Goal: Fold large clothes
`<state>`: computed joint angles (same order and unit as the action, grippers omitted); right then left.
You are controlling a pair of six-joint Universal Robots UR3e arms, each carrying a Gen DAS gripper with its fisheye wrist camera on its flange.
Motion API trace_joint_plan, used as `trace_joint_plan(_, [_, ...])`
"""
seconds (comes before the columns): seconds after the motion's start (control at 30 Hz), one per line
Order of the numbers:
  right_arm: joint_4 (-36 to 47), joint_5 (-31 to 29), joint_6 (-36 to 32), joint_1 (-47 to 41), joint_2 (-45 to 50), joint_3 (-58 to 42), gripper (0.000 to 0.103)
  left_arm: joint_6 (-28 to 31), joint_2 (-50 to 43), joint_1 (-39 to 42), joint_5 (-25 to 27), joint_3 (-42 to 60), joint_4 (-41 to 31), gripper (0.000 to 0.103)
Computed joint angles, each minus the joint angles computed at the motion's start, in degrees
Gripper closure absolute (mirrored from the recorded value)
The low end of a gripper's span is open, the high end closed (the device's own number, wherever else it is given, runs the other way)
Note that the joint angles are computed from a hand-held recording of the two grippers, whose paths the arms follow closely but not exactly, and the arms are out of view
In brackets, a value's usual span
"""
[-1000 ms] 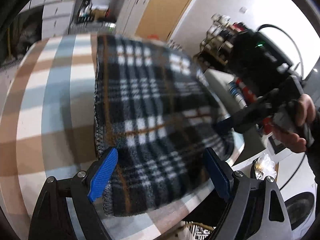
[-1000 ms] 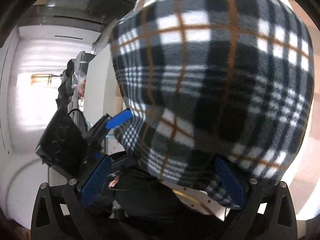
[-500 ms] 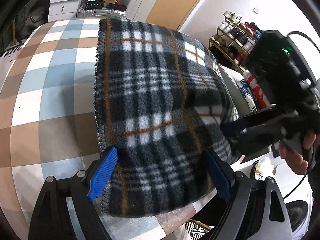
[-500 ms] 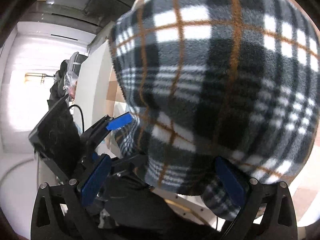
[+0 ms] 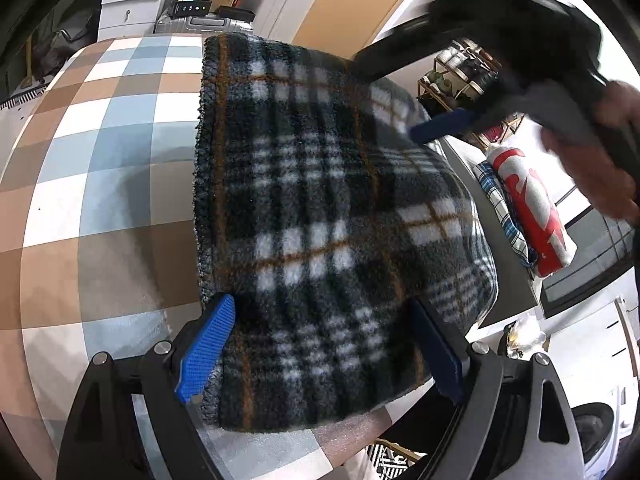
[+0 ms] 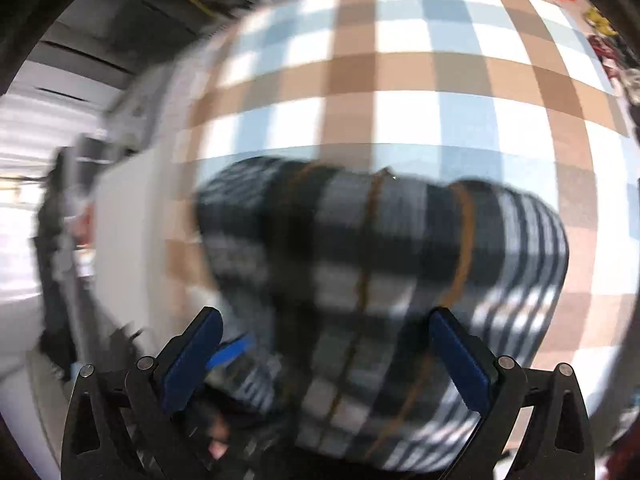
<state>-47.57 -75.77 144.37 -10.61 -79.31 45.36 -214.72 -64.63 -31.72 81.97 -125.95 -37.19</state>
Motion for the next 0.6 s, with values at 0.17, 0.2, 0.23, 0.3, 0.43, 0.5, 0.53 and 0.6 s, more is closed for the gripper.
trace_joint_plan(0.17, [-8.07, -9.19, 4.79, 7.71, 4.37, 3.93, 0.0, -0.49, -1.19, 0.93, -1.28, 0.52, -0.02, 0.018])
trace_joint_plan(0.2, [-8.77, -10.1, 5.24, 8.84, 5.52, 3.74, 0.0, -0.46, -0.77, 1.75, -2.13, 0.24, -0.31, 0.018])
trace_joint_plan(0.23, [-8.16, -10.39, 5.79, 9.43, 6.99, 2.3, 0.0, -0.38, -0.17, 2.64, -3.1, -0.16, -0.55, 0.018])
trace_joint_plan(0.3, [-7.5, -11.12, 5.5, 10.28, 9.0, 0.78, 0.0, -0.33, 0.77, 3.79, -4.37, -0.72, -0.97, 0.018])
trace_joint_plan(0.43, [-11.62, -11.21, 5.6, 11.91, 9.7, 3.1, 0.0, -1.24, 0.19, 3.03, -3.31, -0.27, -0.9, 0.017])
trace_joint_plan(0.5, [-16.21, -10.34, 5.62, 12.07, 6.83, 8.26, 0.0, -0.96, 1.54, 4.45, -4.7, -1.21, -1.3, 0.017])
trace_joint_plan(0.53, [-17.22, -10.01, 5.49, 11.82, 5.62, 9.66, 0.0, -0.96, 1.77, 4.6, -5.12, -1.44, -1.25, 0.017])
trace_joint_plan(0.6, [-15.54, -9.89, 3.68, 10.98, 3.61, 9.04, 0.0, -0.91, 1.43, 3.21, -4.22, -1.09, -1.2, 0.017])
